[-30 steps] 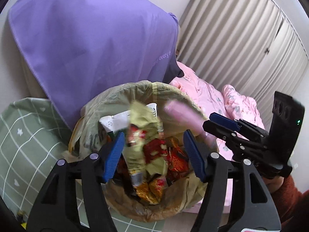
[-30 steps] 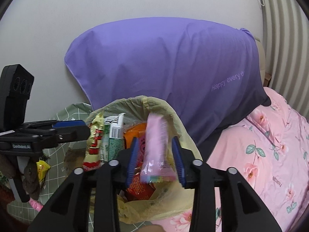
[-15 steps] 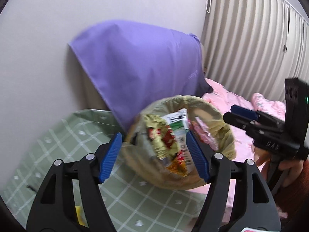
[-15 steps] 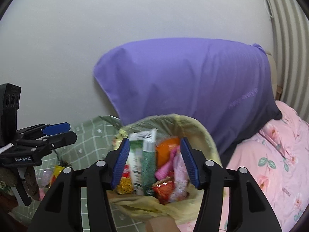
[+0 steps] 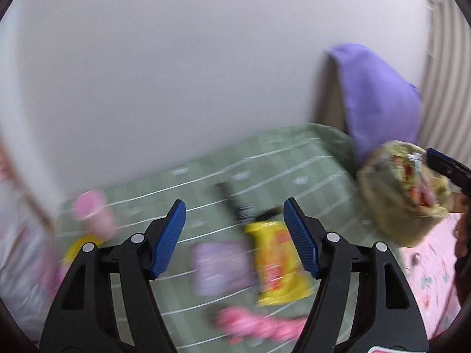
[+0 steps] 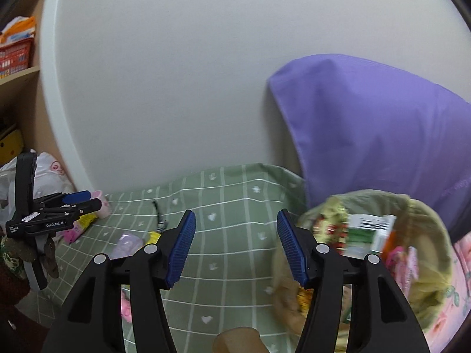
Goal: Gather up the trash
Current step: 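Move both grippers back toward the remaining wrappers on the table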
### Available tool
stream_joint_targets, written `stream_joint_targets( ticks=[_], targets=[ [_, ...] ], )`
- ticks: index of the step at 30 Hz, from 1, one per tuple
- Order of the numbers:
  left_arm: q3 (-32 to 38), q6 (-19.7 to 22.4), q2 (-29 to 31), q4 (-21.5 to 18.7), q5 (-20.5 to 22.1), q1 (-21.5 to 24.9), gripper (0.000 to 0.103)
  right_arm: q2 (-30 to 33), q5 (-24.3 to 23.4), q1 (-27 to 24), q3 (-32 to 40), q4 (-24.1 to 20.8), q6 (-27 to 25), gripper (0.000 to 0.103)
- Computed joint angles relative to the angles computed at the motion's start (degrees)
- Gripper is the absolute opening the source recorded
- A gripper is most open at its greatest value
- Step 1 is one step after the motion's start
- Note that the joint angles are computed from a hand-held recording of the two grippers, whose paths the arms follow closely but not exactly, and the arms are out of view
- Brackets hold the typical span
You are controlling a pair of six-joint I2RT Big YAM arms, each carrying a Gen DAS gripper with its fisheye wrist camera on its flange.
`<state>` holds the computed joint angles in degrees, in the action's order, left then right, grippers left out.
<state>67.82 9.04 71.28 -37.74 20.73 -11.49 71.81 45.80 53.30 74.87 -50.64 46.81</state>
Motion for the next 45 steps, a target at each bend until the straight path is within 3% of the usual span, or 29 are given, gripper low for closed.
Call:
stream_joint_targets(
  ticks=[5,10,15,22,24,26,30,33,35,37,39,42,45],
  targets=[
    [-2.47,-1.67,-1.66,0.36,1.17,8.19,0.065,3.91,-5.19,-1.62,3.29,3.11,-3.85,0.055],
    [-4.92,-0.39,-2.61,1.44,1.57,11.78,0.067,8.62,-7.60,-1.70,7.52,2.70,-6.43,0.055],
    [-5.95,0.21,-0.64,1.01,0.88,14.29,0.067,11.68,-9.93,-1.24,8.71,1.11,-5.77,0.055],
    [-3.89,1.10,6.60,2.60,-5.88,13.28,0.067,12.59,-16.35,-1.48,6.30,0.37,-3.17,0.054],
    [-2.37,2.02,9.02,2.25,-7.37,12.71,0.067,12.27,-17.33,-1.73,5.49,0.42,-2.47,0.054],
    [-0.86,3.00,11.62,1.70,-11.86,11.51,0.067,11.96,-17.78,-1.91,5.06,0.09,-2.13,0.055],
    [-0.69,1.52,13.12,3.42,-16.36,11.08,0.067,11.84,-18.10,-1.86,4.44,-1.00,-1.16,0.054],
    [-0.15,0.16,13.97,1.37,-13.20,11.82,0.067,11.88,-19.73,-2.24,3.43,-0.70,-0.33,0.054],
    [0.34,-1.25,14.12,-1.77,-6.69,12.68,0.067,12.25,-20.60,-2.36,3.01,0.15,-0.03,0.054],
    [1.20,-3.05,14.27,-7.03,4.57,13.61,0.067,13.01,-21.35,-2.58,3.12,1.27,-0.30,0.054],
    [0.96,-4.28,13.64,-11.16,12.02,14.19,0.067,14.41,-22.28,-2.95,3.94,2.09,-1.18,0.055],
    [-0.98,-2.54,10.17,-13.71,13.68,13.49,0.067,17.49,-23.52,-3.30,6.30,2.63,-3.18,0.054],
    [-2.32,-1.83,6.62,-12.71,11.34,12.99,0.067,20.43,-23.89,-3.55,9.29,1.79,-5.28,0.054]
  ],
)
